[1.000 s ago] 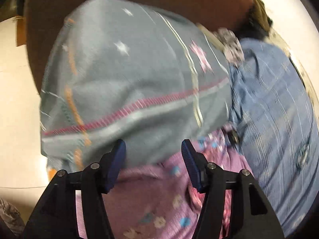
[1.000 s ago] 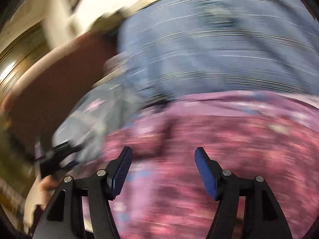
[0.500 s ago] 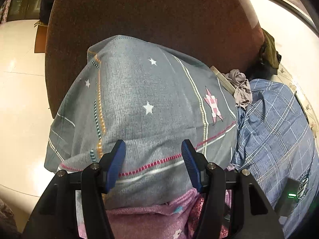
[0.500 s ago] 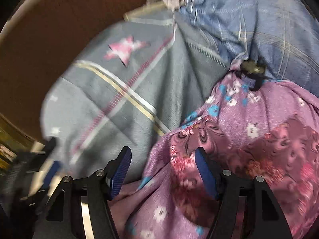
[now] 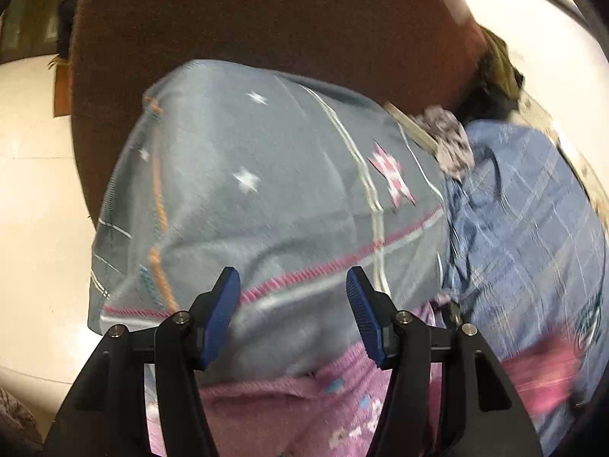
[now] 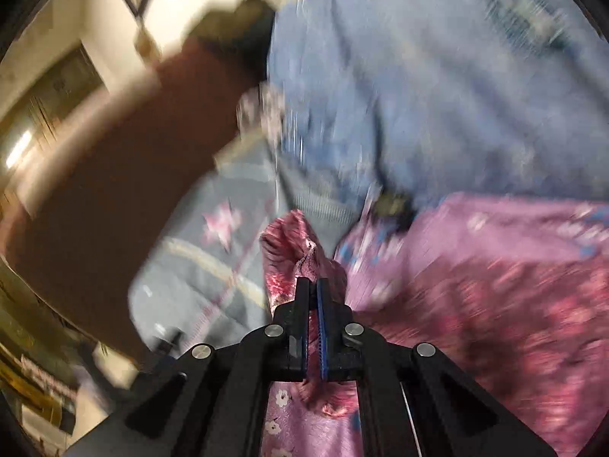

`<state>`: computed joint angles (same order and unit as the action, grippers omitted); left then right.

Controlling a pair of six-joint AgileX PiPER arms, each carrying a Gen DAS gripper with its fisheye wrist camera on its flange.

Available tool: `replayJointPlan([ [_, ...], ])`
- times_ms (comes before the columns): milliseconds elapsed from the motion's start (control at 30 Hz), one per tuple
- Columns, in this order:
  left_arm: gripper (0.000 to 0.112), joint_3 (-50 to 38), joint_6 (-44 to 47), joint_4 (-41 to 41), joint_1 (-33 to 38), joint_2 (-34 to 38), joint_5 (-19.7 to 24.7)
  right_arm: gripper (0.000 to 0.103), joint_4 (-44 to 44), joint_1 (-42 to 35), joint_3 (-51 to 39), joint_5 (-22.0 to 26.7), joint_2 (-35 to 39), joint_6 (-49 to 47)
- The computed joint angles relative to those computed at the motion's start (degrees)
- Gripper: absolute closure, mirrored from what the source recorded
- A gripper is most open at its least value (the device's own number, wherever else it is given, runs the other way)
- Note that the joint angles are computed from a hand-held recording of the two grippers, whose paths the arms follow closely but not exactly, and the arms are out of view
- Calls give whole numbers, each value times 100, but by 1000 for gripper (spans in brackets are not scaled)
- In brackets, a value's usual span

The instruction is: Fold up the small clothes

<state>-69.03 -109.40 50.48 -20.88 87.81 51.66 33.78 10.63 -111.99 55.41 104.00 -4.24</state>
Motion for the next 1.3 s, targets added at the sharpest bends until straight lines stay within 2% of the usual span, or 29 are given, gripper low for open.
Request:
replayJointPlan([
  [133,55,-344,222,138,-398,247,280,100,517,-1114,325,3,-931,-322],
  [267,55,-735,609,249,-881,532,341,100,1245,-2940,1149,115,-1792,-934],
  [300,54,-869,806,217,-972,646,297,100,1534,-3415,1301,304,-1829,-1173],
  [400,54,-1376,1453,87,-1266,1066,206,100,1838,-4530,2051,429,-1817,-1490],
  [500,53,-1877,2332,-326,-1462,1459,-77,100,1898,-5079,2727,257,-1563,-1710],
  [667,52,-2670,3798,-1049,-1697,2098,-302,100,2271,-5687,3652,-95,-1093,-2276],
  [767,52,-2857,4160,-1289,-1768,2274,-462,99,2341,-5943,3957,-9,-782,-2561],
  [800,50,-2908,4196,-1304,-1784,2312,-501,95,2367,-5997,4010,24,-719,-2653],
  [933,41,-3017,3993,-1230,-1792,2388,-647,91,1952,-6278,4017,389,-554,-2467],
  [967,41,-3059,3985,-1266,-1782,2411,-662,82,2072,-6489,3977,588,-475,-2572],
  [1000,41,-3149,3976,-1336,-1769,2460,-667,63,2188,-6563,3993,605,-503,-2649],
  [1033,40,-3200,3946,-1382,-1761,2493,-689,52,2343,-6610,4057,549,-566,-2784],
  [1067,39,-3256,3917,-1466,-1733,2528,-752,33,2555,-6659,4176,459,-679,-3009],
  [1100,36,-3299,3887,-1559,-1706,2562,-861,29,2631,-6668,4220,438,-731,-3108],
  [1167,33,-3347,3870,-1676,-1688,2630,-1073,29,2718,-6581,4199,450,-739,-3229],
  [1300,30,-3912,4409,-2190,-1707,3027,-1013,31,2813,-6243,4032,307,-558,-3230],
])
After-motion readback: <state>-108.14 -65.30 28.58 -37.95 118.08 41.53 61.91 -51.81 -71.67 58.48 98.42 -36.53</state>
